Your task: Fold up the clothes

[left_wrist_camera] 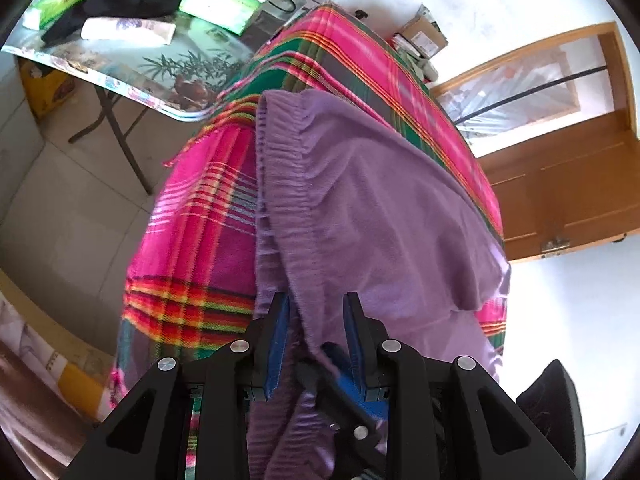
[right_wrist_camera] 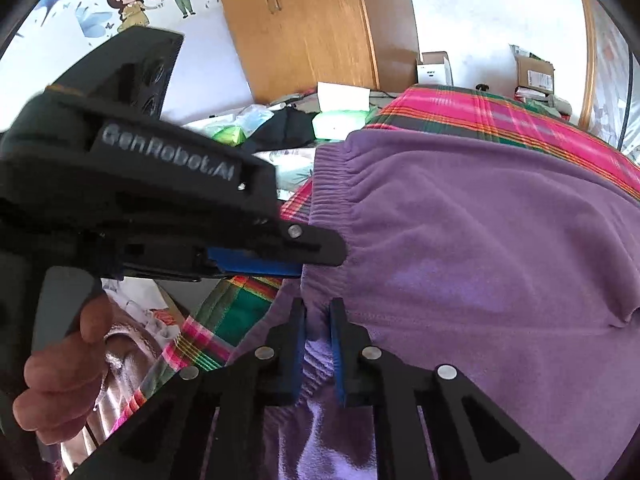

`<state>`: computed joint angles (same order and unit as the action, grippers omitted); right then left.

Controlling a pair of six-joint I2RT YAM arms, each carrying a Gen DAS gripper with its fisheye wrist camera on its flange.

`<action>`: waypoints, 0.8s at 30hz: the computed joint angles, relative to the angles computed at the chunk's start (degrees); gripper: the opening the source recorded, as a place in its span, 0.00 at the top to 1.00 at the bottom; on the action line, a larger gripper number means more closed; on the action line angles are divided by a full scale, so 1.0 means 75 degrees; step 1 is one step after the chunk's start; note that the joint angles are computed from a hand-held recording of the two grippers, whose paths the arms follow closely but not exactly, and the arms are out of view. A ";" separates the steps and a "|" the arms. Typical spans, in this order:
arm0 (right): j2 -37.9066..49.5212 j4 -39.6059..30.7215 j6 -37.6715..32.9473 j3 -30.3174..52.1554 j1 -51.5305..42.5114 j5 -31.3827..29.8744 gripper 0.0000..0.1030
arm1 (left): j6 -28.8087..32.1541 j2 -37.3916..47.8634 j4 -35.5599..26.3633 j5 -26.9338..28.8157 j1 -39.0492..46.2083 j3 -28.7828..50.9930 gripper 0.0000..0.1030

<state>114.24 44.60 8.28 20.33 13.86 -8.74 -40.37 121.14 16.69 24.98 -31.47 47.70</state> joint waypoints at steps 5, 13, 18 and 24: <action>0.0079 0.0134 -0.0039 0.0044 0.0067 -0.0108 0.90 | -0.0111 0.0047 0.0244 0.0041 0.0055 -0.0058 0.72; 0.0237 -0.0330 0.0105 0.0477 0.0557 0.0203 0.91 | -0.0101 0.0086 0.0135 -0.0052 0.0137 -0.0030 0.72; 0.0281 -0.0256 -0.0030 0.0459 0.0743 0.0387 0.87 | -0.0004 -0.0033 -0.0193 -0.0298 0.0031 0.0048 0.72; -0.0064 -0.0644 -0.0104 0.0370 0.0615 0.0225 0.85 | -0.0261 -0.0715 -0.0283 -0.1189 -0.0064 -0.0328 0.72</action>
